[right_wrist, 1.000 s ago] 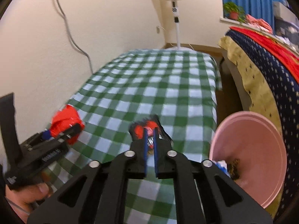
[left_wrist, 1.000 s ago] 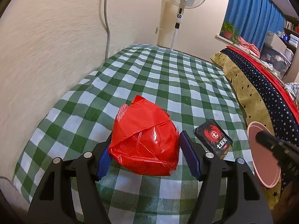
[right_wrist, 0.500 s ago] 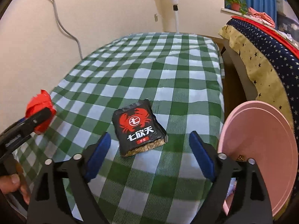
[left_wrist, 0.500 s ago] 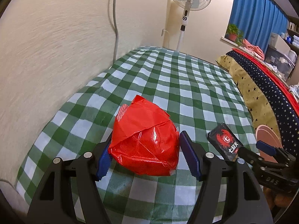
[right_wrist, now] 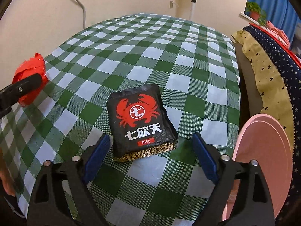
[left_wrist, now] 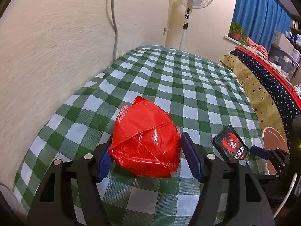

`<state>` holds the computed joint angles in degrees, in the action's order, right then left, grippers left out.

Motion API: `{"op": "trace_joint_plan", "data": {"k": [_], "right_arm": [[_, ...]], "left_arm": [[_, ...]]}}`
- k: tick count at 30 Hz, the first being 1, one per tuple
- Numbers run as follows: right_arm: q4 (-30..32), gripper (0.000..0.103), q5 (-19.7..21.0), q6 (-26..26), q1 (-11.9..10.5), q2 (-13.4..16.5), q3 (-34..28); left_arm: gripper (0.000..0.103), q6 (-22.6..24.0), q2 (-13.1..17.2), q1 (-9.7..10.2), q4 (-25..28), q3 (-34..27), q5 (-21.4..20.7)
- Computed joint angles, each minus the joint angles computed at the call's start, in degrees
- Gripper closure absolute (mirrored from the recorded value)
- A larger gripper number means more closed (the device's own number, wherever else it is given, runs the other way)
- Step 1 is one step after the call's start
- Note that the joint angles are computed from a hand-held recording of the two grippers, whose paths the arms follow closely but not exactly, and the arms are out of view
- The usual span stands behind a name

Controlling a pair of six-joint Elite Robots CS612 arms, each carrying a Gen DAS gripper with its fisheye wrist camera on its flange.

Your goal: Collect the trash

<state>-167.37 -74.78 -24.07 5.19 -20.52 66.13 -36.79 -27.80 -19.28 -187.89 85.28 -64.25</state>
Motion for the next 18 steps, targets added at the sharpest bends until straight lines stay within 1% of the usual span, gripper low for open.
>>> {"op": "trace_joint_plan", "data": {"k": [1, 3, 6, 13, 18], "right_arm": [[-0.2, 0.039, 0.3, -0.2, 0.0, -0.2, 0.3], [-0.7, 0.041, 0.2, -0.3, 0.0, -0.3, 0.6], [-1.5, 0.048, 1.7, 0.6, -0.5, -0.6, 1.4], [-5.0, 0.050, 3.2, 3.3, -1.4, -2.1, 4.0], [-7.7, 0.050, 3.3, 4.3, -1.8, -3.5, 6.3]], "left_arm": [[0.037, 0.1, 0.0, -0.01, 0.0, 0.0, 0.0], [0.037, 0.2, -0.1, -0.05, -0.3, 0.2, -0.1], [0.037, 0.2, -0.3, -0.09, -0.5, 0.6, 0.0], [0.037, 0.1, -0.8, -0.15, -1.1, 1.4, -0.2], [0.037, 0.7, -1.1, -0.56, -2.0, 2.1, -0.2]]}}
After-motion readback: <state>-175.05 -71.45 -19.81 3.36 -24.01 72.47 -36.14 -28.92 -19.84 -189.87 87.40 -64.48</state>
